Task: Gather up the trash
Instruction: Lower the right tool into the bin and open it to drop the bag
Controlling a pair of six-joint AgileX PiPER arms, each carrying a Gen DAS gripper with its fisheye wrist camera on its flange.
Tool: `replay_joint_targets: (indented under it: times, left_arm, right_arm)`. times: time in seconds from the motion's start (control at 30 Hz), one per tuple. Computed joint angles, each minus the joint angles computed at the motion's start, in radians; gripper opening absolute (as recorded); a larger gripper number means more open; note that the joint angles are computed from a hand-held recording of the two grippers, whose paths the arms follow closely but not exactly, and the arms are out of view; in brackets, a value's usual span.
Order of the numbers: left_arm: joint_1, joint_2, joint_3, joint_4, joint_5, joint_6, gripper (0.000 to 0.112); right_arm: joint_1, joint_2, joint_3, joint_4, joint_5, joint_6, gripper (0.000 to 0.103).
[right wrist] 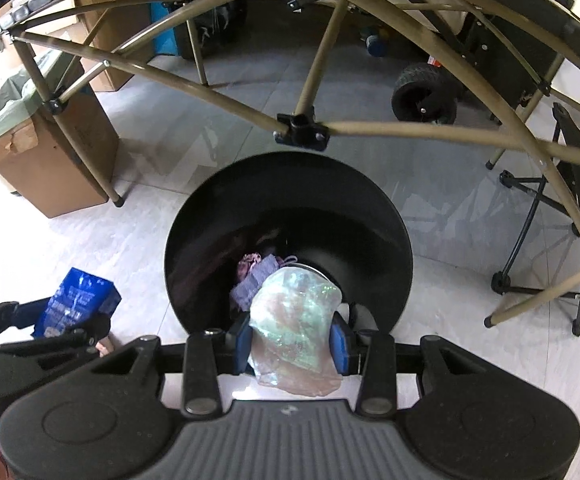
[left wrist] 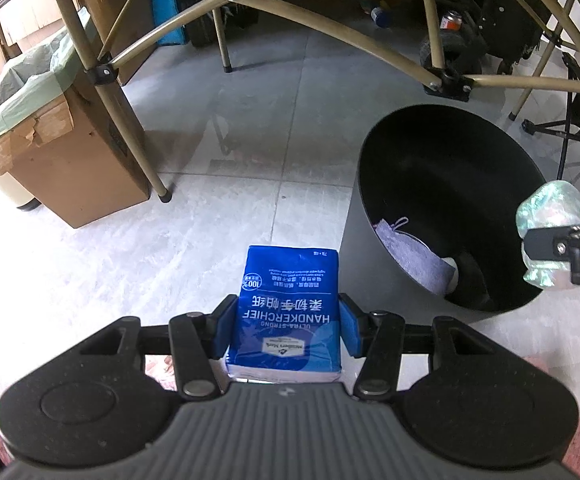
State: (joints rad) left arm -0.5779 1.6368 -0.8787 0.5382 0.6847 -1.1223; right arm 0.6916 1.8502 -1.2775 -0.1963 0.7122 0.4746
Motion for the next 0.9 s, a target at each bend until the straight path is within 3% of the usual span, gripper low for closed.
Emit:
replay_joint_targets:
  times: [0.9]
  left_arm:
    - [0.102,0.109,-0.139,0.009,-0.001,0.049,0.052]
  right_arm:
    - [-0.043,0.274,-0.311,0.084,0.098,-0.108,0.038]
